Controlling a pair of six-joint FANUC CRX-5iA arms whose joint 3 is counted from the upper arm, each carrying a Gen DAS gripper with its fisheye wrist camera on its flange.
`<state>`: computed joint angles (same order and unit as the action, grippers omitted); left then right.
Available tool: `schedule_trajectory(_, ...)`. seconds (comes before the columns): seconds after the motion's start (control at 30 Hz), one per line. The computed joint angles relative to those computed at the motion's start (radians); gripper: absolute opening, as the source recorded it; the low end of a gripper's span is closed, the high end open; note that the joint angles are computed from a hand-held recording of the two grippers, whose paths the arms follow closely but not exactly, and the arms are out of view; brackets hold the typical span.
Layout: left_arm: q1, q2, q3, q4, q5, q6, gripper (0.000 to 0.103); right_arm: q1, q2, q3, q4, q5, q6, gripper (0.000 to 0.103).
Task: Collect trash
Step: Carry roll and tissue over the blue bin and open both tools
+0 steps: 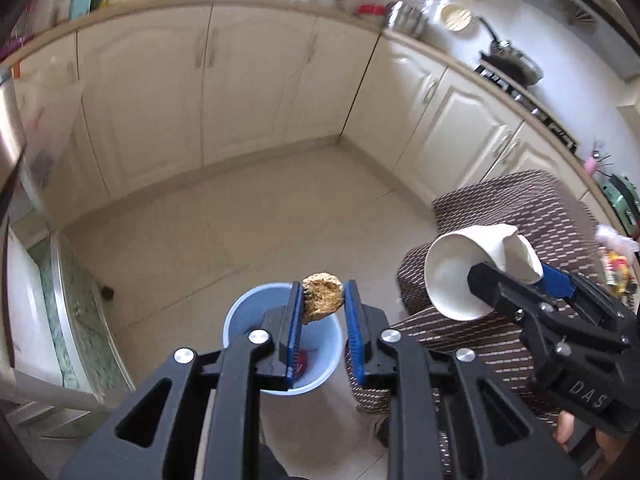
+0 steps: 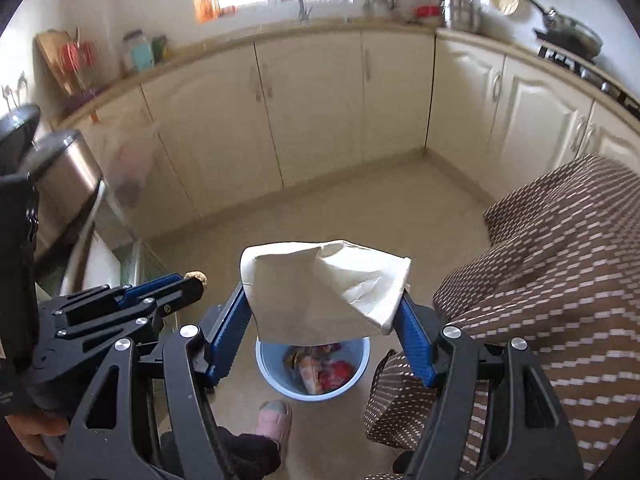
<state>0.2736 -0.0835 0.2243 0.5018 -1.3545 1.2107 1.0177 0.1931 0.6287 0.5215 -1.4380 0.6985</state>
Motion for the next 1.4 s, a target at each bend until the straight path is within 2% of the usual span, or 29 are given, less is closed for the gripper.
schedule_trajectory(0.17, -0.046, 0.090, 0.022, -0.064, -0.009, 0.011, 0.020, -0.045, 0.033, -0.024, -0.060, -0.004, 0.026, 0.065)
schedule_trajectory(0.4, -0.116, 0.193, 0.079, -0.100, -0.002, 0.037, 0.022, -0.092, 0.041, -0.080, -0.094, -0.001, 0.003, 0.065)
schedule_trajectory(0.43, -0.121, 0.202, 0.086, -0.102, 0.002, 0.040, 0.026, -0.101, 0.047, -0.075, -0.103, -0.003, 0.007, 0.065)
schedule_trajectory(0.5, -0.122, 0.207, 0.083, -0.096, 0.013, 0.042, 0.044, -0.107, 0.052, -0.078, -0.110, -0.004, 0.006, 0.065)
schedule_trajectory(0.57, -0.122, 0.201, 0.071, -0.095, 0.031, 0.049, 0.050, -0.112, 0.058, -0.077, -0.120, -0.004, 0.005, 0.066)
schedule_trajectory(0.9, -0.070, 0.152, 0.025, -0.087, 0.036, 0.051, 0.050, -0.131, 0.125, 0.000, -0.172, -0.005, 0.057, 0.066)
schedule_trajectory(1.17, -0.021, 0.123, 0.025, -0.077, 0.060, 0.065, 0.050, -0.124, 0.180, 0.085, -0.165, 0.017, 0.107, 0.067)
schedule_trajectory(1.4, -0.004, 0.117, 0.045, -0.063, 0.061, 0.072, 0.050, -0.115, 0.211, 0.130, -0.120, 0.011, 0.137, 0.077)
